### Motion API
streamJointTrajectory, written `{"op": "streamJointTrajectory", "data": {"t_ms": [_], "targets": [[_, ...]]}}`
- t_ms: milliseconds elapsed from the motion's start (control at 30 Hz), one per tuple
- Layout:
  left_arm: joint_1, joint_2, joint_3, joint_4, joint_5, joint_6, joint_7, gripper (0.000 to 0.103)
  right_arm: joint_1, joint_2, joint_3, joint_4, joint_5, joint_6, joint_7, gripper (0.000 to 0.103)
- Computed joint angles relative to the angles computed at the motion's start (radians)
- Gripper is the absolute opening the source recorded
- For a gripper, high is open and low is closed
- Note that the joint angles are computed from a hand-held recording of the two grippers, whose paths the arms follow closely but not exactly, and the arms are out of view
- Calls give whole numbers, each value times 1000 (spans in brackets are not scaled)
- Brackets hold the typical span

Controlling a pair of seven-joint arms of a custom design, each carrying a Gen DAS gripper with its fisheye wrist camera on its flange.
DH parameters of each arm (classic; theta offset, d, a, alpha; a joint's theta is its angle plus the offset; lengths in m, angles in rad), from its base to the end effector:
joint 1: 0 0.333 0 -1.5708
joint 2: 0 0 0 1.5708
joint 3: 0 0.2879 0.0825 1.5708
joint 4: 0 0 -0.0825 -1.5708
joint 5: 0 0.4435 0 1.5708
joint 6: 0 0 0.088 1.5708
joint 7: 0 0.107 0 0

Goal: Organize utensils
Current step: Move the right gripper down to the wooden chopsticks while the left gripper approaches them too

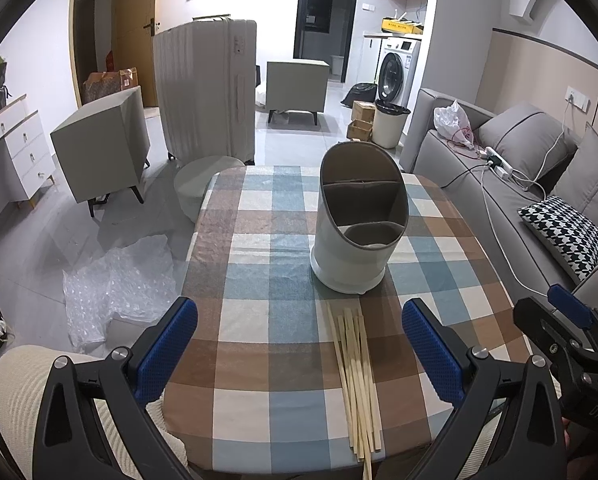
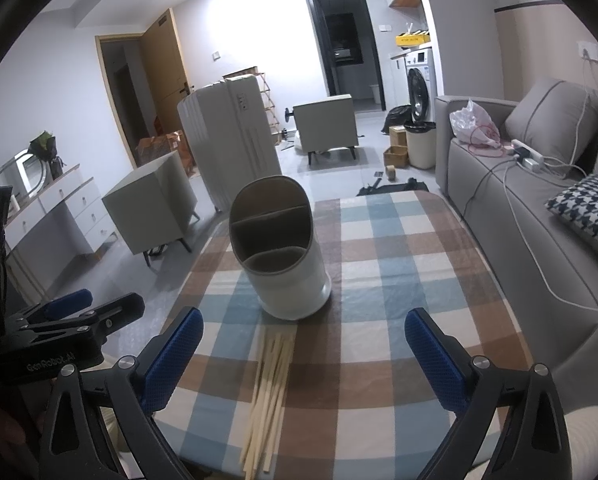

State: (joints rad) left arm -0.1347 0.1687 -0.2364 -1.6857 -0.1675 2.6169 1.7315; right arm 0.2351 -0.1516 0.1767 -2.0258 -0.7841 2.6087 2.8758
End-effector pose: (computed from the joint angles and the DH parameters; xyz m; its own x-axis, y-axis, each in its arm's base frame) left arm 0.6715 -0.2459 0.5442 -0.4221 -0.9023 0.0881 -0.6713 0.2457 -0.6993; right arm 0.5618 0.2668 0.5480 -0.2296 -0.9490 -0.2161 -0.5495 0.3097 -0.7760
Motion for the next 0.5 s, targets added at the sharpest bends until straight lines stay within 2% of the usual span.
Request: {"op": "streamJointTrajectory", "data": {"t_ms": [133, 267, 333, 433, 500], "targets": [[1, 25, 0, 30, -2, -27, -12, 100, 5, 17, -10, 9, 41, 12, -38, 97], [-1, 69, 14, 85, 41, -70, -83, 100, 13, 44, -26, 23, 106, 15, -93, 91], [-1, 98, 18, 121, 61, -103, -121, 100, 22, 75, -46, 40, 213, 13, -177, 89], [6, 147, 17, 184, 70, -166, -160, 100, 37, 135, -67, 84, 375, -28, -307, 75], [11, 178, 12, 225, 69, -211, -169, 100, 44, 177, -81, 113, 495, -59, -392, 69]]}}
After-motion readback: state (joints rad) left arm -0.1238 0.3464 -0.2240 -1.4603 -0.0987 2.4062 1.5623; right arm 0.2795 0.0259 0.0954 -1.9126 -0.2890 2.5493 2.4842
